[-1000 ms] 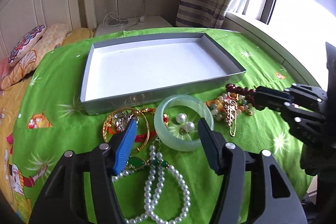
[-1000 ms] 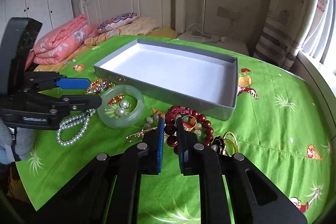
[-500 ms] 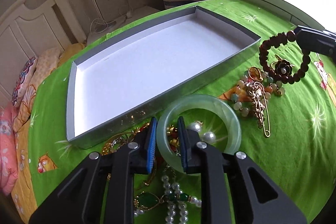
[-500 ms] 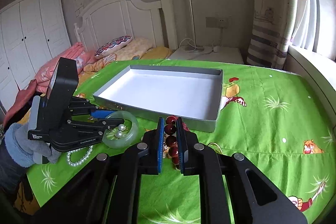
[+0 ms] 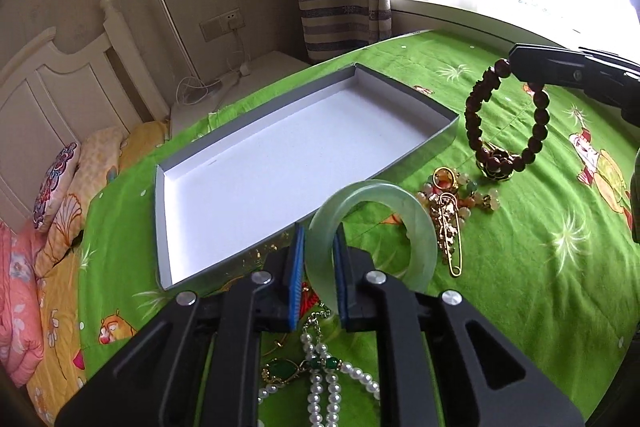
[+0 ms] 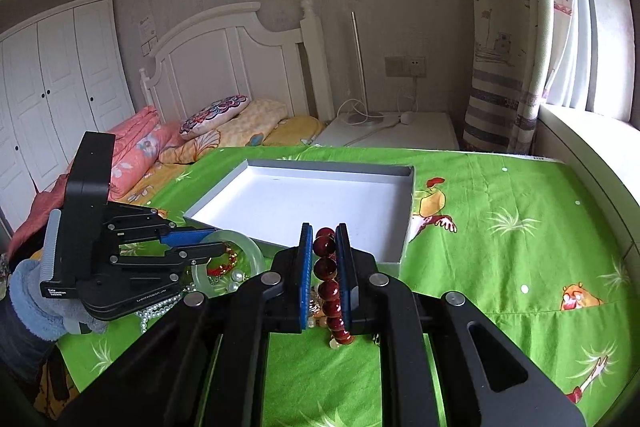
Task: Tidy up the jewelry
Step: 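Lower both held bracelets into the white box and open both tools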
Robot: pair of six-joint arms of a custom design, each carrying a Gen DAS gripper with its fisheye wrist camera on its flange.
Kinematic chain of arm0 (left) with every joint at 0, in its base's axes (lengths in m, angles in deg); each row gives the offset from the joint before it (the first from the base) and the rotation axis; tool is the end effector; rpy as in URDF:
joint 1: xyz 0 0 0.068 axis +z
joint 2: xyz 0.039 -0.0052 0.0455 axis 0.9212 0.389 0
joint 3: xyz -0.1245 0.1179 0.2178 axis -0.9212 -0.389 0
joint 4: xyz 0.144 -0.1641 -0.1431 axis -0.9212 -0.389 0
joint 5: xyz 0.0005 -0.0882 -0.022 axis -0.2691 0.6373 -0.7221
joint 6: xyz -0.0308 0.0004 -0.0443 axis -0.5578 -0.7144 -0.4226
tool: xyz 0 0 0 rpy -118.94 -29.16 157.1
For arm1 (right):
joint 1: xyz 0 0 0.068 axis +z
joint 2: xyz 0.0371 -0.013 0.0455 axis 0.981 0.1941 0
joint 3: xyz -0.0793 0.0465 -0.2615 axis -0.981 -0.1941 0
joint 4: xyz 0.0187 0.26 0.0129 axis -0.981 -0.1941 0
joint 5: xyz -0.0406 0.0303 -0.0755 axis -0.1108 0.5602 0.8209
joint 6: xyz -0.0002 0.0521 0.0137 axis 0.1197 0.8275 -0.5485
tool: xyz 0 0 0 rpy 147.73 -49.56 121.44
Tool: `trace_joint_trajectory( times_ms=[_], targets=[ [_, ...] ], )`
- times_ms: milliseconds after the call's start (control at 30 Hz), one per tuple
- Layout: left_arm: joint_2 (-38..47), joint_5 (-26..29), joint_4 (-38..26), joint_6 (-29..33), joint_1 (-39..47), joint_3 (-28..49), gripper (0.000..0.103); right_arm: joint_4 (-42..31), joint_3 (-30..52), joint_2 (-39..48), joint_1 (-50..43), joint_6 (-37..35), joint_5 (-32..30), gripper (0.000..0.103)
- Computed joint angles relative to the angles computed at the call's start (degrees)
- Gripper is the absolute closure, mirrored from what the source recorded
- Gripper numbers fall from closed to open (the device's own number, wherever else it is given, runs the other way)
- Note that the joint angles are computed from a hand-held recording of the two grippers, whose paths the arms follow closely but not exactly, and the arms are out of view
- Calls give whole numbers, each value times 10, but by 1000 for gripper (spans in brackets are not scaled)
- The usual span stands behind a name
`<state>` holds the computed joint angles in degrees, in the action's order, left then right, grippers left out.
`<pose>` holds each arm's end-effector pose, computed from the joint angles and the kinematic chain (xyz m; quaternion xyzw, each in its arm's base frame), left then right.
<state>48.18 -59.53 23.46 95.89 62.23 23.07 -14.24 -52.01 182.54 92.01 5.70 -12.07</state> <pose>0.2805 -0.0195 0.0803 0.1004 0.9183 0.0766 0.3752 0.3030 0.0883 0.1009 -0.2688 0.8209 0.2364 0.4449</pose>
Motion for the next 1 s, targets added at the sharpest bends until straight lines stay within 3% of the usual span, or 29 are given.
trace_joint_trajectory(
  times_ms=[467,733,1000],
  targets=[
    [-29,61,-68,-37,72,61,90,-51,94,16,51,6,50,90],
    [82,80,-117,-93,141,193,90,-133,256,126,86,41,90,90],
    [185,129,-166,-152,186,310,90,-237,433,243,92,83,22,90]
  ],
)
